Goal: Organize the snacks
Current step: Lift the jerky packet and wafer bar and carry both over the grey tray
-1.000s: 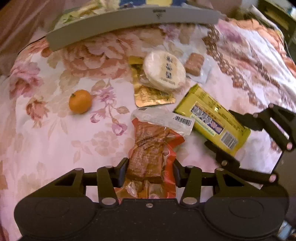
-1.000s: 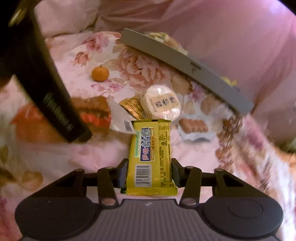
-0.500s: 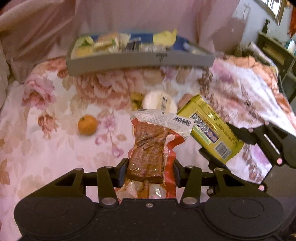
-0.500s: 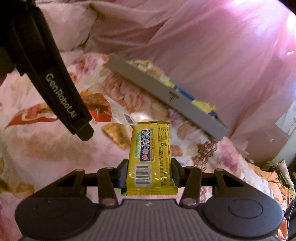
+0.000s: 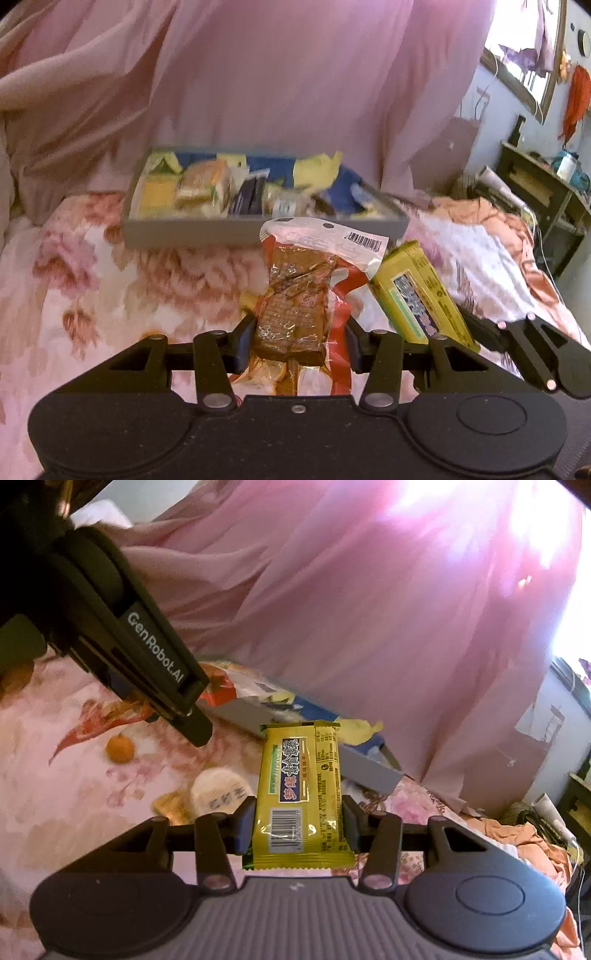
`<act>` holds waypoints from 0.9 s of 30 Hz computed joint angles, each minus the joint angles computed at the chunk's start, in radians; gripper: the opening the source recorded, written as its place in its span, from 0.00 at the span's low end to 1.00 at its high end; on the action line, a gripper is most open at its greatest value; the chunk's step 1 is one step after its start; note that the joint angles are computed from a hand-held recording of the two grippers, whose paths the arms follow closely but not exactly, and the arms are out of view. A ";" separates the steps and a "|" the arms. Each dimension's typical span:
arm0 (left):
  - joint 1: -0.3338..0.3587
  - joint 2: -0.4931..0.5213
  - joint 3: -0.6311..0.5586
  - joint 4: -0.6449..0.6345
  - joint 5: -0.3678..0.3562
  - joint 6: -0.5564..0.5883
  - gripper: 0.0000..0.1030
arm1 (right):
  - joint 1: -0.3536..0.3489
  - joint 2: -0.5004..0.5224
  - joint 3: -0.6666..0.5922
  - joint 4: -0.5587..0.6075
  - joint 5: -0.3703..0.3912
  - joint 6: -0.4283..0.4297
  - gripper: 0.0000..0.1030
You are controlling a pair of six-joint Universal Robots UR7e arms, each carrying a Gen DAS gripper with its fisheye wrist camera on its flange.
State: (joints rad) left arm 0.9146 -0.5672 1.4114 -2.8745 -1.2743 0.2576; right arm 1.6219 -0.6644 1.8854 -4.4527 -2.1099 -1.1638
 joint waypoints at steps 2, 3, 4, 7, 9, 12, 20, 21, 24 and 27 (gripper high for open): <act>-0.002 0.018 -0.033 0.000 -0.002 -0.001 0.49 | -0.004 -0.014 -0.001 0.009 0.010 0.024 0.50; -0.003 0.027 -0.051 0.000 -0.003 -0.002 0.49 | -0.006 -0.020 -0.005 0.011 0.018 0.028 0.50; -0.005 0.039 -0.072 0.000 -0.003 -0.002 0.49 | -0.008 -0.025 -0.011 0.012 0.027 0.027 0.51; -0.009 0.075 -0.139 0.006 -0.006 0.003 0.49 | -0.016 -0.047 -0.029 0.034 0.056 0.038 0.51; -0.010 0.107 -0.202 0.023 -0.009 -0.002 0.49 | -0.029 -0.063 -0.049 0.061 0.083 0.048 0.51; -0.010 0.158 -0.303 0.051 -0.019 -0.011 0.49 | -0.044 -0.076 -0.095 0.094 0.113 0.061 0.51; -0.004 0.332 -0.639 0.136 -0.040 0.021 0.49 | -0.086 -0.076 -0.264 0.235 0.240 0.096 0.51; -0.003 0.356 -0.685 0.156 -0.041 0.020 0.49 | -0.093 -0.070 -0.287 0.257 0.255 0.092 0.51; 0.007 0.434 -0.828 0.213 -0.040 0.004 0.49 | -0.100 -0.057 -0.333 0.297 0.268 0.080 0.51; 0.015 0.520 -0.989 0.299 -0.032 -0.029 0.49 | -0.115 -0.050 -0.368 0.337 0.273 0.096 0.51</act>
State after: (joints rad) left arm 0.9300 -0.0469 0.4223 -2.5751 -1.3064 0.2282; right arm 1.5072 -0.7140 1.5177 -4.1158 -1.8367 -1.0682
